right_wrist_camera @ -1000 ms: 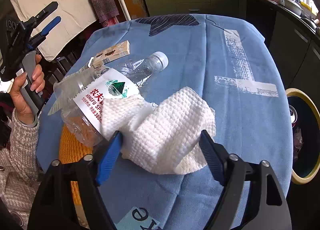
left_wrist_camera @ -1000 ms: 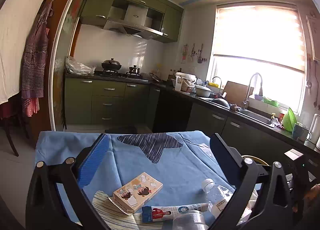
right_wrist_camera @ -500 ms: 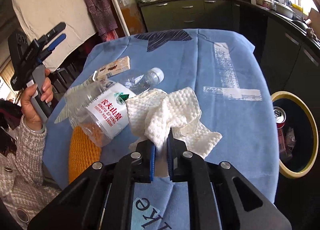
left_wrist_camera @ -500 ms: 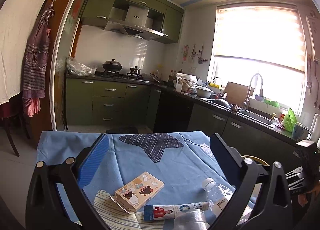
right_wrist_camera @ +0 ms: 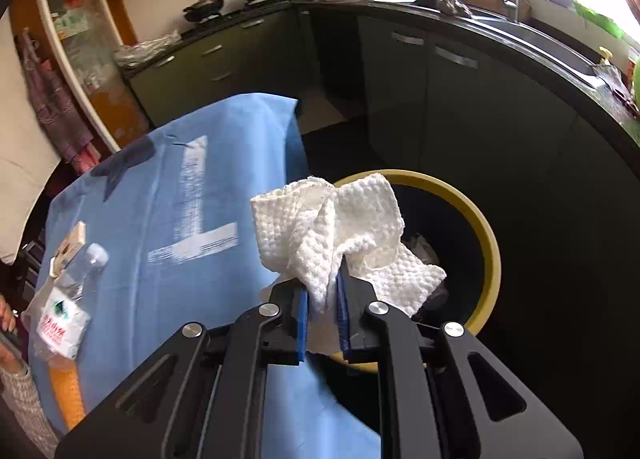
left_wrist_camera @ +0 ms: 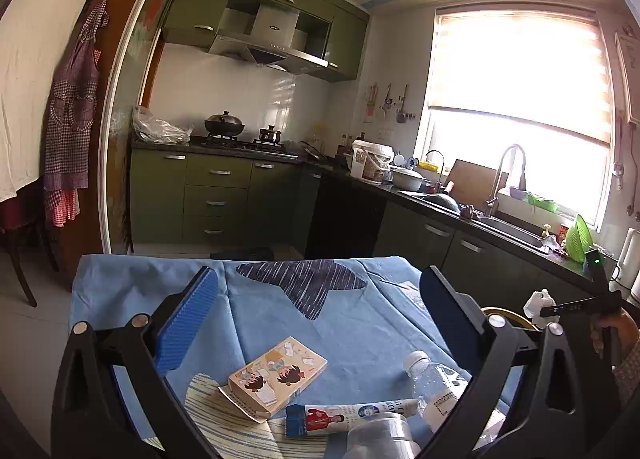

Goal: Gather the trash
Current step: 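Carry the tissue over the bin and open the right tool, then reach the left tool to the Nongfu Spring water bottle and grasp it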

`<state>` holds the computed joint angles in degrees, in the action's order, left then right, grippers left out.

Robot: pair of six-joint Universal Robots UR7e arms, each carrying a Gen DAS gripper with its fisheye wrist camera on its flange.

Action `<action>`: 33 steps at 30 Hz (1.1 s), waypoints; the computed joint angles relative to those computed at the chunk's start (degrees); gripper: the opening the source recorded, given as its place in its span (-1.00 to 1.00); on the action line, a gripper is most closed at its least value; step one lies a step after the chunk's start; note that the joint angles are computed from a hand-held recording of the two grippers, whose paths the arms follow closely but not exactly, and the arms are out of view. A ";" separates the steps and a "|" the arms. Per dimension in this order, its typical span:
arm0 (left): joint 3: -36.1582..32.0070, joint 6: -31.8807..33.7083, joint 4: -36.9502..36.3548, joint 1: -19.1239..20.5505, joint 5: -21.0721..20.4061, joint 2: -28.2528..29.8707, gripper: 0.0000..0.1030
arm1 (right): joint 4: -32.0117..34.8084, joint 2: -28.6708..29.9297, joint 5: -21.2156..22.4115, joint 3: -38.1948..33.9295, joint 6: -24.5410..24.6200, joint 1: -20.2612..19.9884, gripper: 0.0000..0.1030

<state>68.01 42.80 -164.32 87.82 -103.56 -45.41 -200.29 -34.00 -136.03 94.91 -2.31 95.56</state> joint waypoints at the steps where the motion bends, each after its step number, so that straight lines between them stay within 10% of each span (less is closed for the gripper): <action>1: -0.11 0.09 0.09 0.03 -0.01 0.08 0.87 | 1.73 -0.01 -0.89 -0.65 0.61 -0.99 -0.40; 4: 0.06 0.32 0.02 -0.01 0.11 0.03 0.87 | 4.36 0.76 -3.70 -2.79 2.28 -3.05 0.05; 11: 0.41 1.38 2.53 -0.96 3.03 -0.16 0.87 | 1.21 0.86 -5.01 -1.64 2.99 -2.59 0.05; 24: 5.45 -3.96 23.17 -11.13 31.48 -1.98 0.87 | -11.59 2.30 1.42 6.56 1.71 1.26 0.26; 33: -4.83 -21.76 51.69 -14.24 45.80 3.00 0.87 | -18.55 2.30 4.45 12.55 1.35 1.57 0.36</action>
<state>63.18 21.04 -112.62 73.58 -57.75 -42.41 -218.84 -31.70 -131.58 107.46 -0.96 97.13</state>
